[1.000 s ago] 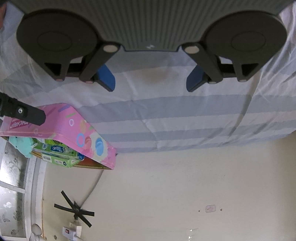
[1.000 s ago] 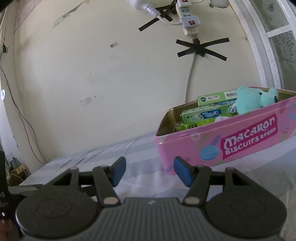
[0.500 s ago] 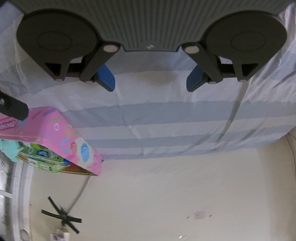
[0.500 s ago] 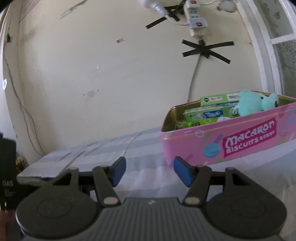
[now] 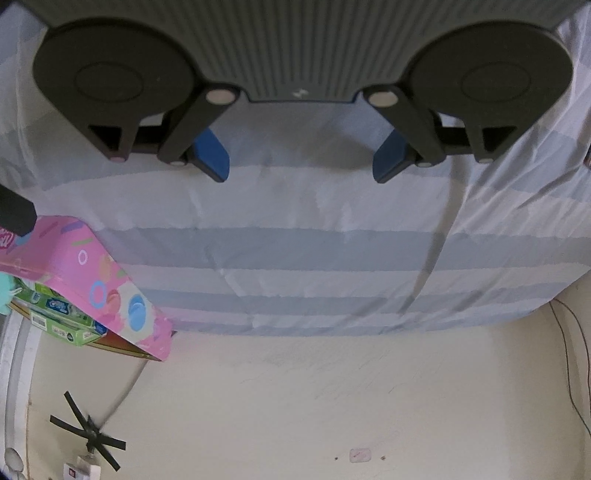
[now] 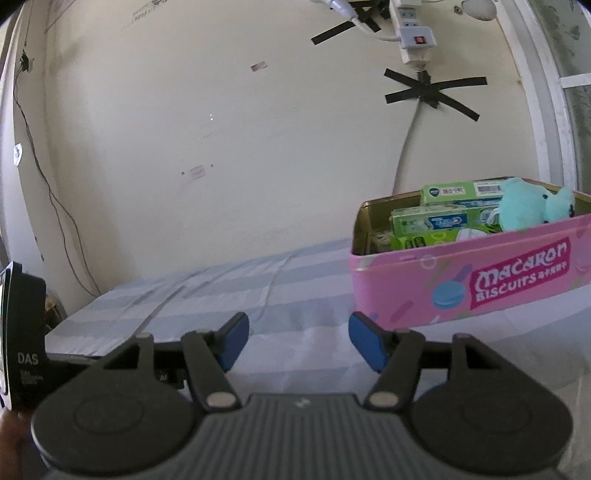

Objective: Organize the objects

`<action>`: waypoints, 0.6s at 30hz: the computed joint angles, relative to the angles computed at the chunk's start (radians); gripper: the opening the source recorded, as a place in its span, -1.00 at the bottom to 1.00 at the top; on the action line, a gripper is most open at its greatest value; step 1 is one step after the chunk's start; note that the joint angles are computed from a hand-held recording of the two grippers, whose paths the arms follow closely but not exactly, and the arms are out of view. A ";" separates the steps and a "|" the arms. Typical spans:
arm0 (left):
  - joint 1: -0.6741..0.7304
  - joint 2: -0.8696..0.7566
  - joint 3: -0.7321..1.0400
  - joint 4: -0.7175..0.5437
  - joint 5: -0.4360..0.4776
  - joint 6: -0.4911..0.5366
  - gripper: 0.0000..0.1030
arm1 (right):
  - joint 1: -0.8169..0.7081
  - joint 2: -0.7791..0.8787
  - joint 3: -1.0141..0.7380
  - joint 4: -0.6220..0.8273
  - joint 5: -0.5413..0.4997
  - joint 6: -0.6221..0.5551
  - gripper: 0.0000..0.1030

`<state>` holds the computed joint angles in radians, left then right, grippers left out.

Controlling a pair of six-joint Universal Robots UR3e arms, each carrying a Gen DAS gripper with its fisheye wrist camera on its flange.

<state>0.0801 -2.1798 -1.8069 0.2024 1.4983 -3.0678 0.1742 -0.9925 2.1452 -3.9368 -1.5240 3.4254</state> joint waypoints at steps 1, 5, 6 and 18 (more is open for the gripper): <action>0.002 0.008 -0.007 -0.004 -0.001 0.000 0.68 | 0.003 -0.008 -0.001 0.011 -0.002 0.003 0.36; 0.001 0.032 -0.032 0.001 -0.010 0.002 0.70 | 0.012 -0.040 0.022 -0.002 -0.027 0.007 0.63; 0.001 0.036 -0.036 0.003 -0.012 0.005 0.73 | 0.015 -0.050 0.026 0.002 -0.036 0.011 0.71; -0.051 0.133 -0.110 -0.008 -0.068 0.029 0.87 | -0.072 -0.203 0.216 -0.075 -0.032 0.096 0.88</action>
<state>0.0296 -2.0469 -1.9166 0.1945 1.4303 -3.0384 0.1023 -1.1951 2.3610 -4.0114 -1.5559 3.5209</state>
